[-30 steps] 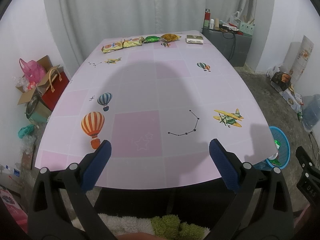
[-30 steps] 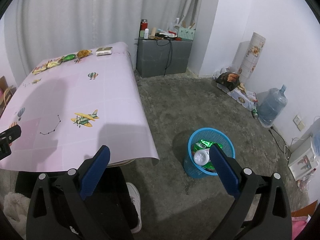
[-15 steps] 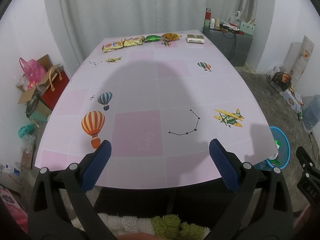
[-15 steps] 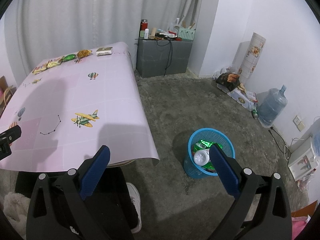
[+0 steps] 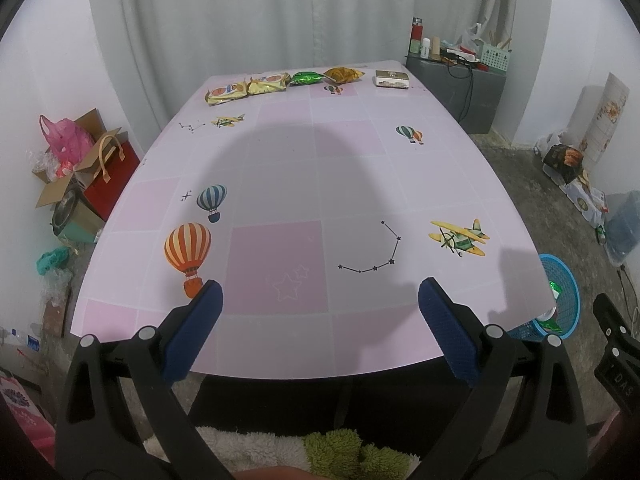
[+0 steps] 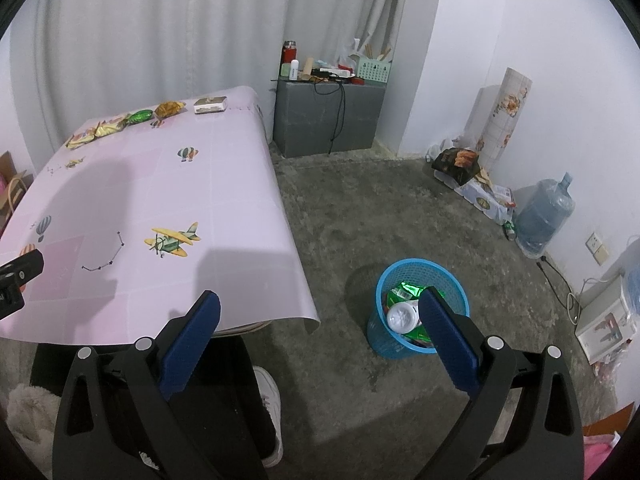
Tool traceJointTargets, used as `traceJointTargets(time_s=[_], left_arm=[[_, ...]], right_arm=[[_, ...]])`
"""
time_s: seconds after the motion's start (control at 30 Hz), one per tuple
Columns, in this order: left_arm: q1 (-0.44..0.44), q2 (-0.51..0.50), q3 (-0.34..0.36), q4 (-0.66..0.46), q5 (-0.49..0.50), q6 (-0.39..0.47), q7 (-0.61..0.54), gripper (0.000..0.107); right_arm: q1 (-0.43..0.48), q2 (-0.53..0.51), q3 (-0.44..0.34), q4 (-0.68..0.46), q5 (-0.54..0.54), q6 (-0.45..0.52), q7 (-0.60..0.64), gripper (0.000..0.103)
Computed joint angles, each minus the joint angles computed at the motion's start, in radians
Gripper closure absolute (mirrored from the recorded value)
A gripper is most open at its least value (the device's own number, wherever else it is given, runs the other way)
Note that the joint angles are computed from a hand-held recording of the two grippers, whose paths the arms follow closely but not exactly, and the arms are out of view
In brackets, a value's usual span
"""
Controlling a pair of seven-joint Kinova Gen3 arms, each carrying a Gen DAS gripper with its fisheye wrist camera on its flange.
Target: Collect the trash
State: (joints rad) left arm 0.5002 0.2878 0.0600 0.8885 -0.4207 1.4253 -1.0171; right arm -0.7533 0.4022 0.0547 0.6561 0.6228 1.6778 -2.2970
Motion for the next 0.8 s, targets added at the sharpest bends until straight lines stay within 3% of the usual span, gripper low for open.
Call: traceJointTargets(time_s=[0.8], left_arm=[[0.005,0.002,-0.001,-0.007,-0.002,0.012,0.005,0.013]], right_arm=[[-0.005,0.015,0.014,-0.033,-0.004,0.011,0.015,0.007]])
